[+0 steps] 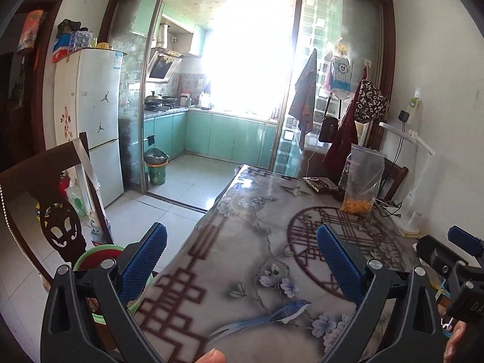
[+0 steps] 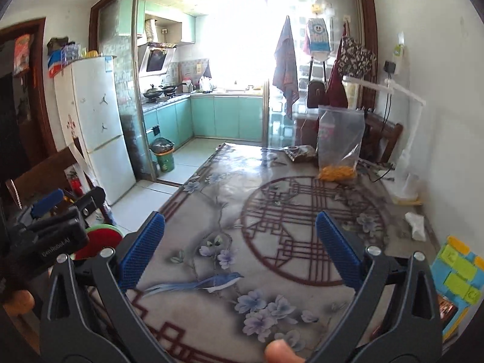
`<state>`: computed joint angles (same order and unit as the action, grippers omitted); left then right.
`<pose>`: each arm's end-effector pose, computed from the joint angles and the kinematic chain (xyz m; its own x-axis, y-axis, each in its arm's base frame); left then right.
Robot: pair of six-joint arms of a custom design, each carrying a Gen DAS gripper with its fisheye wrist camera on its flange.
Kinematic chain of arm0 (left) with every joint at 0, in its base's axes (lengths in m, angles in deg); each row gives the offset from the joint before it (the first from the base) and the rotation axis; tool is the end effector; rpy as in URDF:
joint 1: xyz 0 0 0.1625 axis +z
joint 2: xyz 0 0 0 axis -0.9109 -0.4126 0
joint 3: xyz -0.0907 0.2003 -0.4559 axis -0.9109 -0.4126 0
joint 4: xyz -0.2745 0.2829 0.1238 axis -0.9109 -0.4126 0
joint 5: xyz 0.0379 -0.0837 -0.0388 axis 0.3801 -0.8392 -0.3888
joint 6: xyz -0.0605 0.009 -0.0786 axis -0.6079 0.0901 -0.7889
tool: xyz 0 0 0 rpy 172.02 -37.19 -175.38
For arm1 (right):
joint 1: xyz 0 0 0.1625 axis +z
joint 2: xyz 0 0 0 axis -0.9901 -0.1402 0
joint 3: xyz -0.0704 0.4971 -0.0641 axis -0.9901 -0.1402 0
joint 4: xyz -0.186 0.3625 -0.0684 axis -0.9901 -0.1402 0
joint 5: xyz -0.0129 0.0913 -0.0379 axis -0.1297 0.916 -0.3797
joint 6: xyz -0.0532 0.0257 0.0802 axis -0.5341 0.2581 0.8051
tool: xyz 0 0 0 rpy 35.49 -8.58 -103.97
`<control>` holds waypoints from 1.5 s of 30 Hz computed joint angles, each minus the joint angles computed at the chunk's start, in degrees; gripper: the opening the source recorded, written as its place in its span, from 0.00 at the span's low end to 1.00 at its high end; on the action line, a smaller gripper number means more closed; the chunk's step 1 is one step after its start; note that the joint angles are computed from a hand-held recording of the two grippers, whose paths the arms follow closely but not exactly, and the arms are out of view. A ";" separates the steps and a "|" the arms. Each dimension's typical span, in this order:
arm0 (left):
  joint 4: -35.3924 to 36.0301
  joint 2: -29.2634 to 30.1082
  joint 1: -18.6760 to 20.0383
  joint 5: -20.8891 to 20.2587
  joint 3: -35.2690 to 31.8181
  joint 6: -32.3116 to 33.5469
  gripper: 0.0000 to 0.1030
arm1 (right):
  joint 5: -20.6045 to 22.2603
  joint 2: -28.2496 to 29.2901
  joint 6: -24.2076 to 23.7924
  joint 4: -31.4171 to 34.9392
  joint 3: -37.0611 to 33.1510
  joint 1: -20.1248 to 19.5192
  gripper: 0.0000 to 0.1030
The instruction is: Collect trash
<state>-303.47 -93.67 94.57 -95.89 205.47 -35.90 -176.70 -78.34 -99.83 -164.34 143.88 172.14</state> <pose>-0.3645 -0.4448 0.0280 -0.7705 0.2563 -0.5836 0.6314 0.4331 -0.6433 0.0906 -0.3713 0.3385 -0.7351 0.2148 0.6430 -0.5168 0.4362 -0.7366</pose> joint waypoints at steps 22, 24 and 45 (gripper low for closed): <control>4.51 -0.15 0.95 2.13 0.39 -3.71 0.92 | -2.43 5.60 -0.45 -6.27 -0.12 1.17 0.96; 4.98 -0.23 0.99 1.84 0.32 -3.62 0.93 | -2.68 5.52 -0.22 -5.67 -0.28 1.13 0.96; 5.82 0.16 1.12 2.13 -0.36 -2.37 0.93 | -3.00 5.39 -0.19 -4.02 -0.94 0.53 0.96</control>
